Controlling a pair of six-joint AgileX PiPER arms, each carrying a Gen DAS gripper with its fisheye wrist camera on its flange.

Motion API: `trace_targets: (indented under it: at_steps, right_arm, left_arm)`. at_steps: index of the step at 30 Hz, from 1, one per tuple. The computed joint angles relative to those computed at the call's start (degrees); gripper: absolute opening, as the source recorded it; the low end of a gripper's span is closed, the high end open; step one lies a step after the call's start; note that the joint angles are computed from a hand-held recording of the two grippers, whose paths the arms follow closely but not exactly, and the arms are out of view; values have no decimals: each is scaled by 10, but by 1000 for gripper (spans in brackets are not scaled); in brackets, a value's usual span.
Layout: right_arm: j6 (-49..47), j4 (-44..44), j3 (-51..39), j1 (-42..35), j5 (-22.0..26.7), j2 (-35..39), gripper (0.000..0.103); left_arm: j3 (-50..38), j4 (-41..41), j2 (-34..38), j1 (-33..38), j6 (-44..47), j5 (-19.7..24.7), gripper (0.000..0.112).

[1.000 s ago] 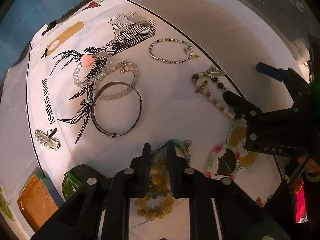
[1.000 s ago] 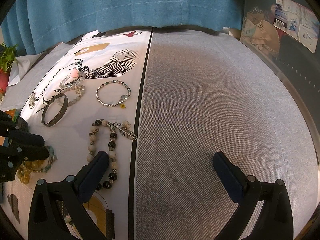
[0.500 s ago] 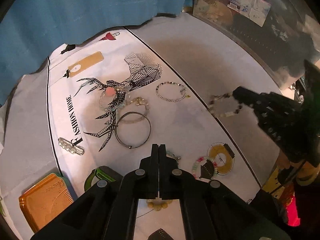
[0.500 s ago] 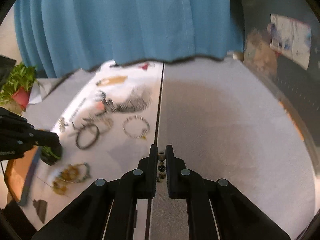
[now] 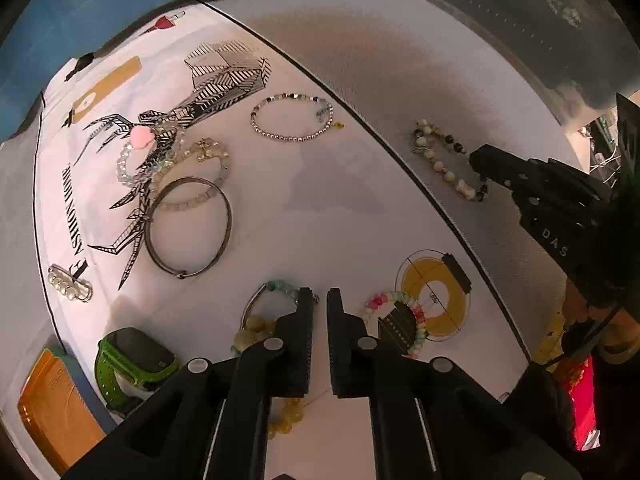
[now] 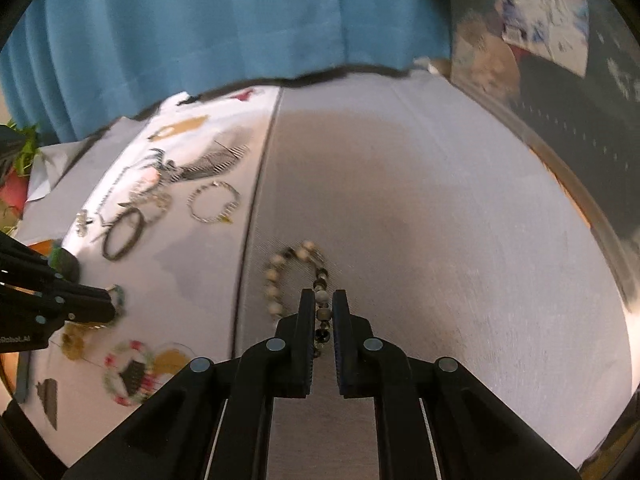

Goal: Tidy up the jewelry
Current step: 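Grasp the green-beaded bracelet with the left tool while the right tool grasps the black-and-white beaded bracelet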

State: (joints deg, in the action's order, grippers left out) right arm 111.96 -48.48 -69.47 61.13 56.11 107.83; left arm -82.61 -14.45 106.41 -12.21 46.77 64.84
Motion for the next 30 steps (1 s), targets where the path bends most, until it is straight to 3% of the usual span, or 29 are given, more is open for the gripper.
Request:
trace_targets:
  at_steps: [6,8,13,19,21,23,24,26,30]
  right_arm:
    - [37,-13,34,2,-13,-4,13]
    - [38,-15,35,3,-10,-3,16]
    - [42,-21,32,9,-1,1,21]
    - [49,-27,32,13,21,7,22]
    - [29,-20,21,11,37,16,24]
    - [26,-22,19,8,42,19,27]
    - [25,-24,20,6,40,19,27]
    - [19,-31,23,3,30,17,8]
    - [33,-44,34,5,5,-4,8]
  left_arm:
    - [8,7,-6,-13,-19,-5,22]
    - [23,28,-19,-22,-37,-17,36]
    - [72,34,-55,-23,-39,-47,40]
    - [60,16,-29,-16,-60,-62,43]
    - [36,6,-15,-5,-64,-40,39]
    - [49,24,-22,-5,-75,-69,10]
    - [51,21,-22,-3,-68,-73,10]
    - [46,2,-19,13,-70,-59,9]
    - [31,-46,-34,52,-44,-36,9]
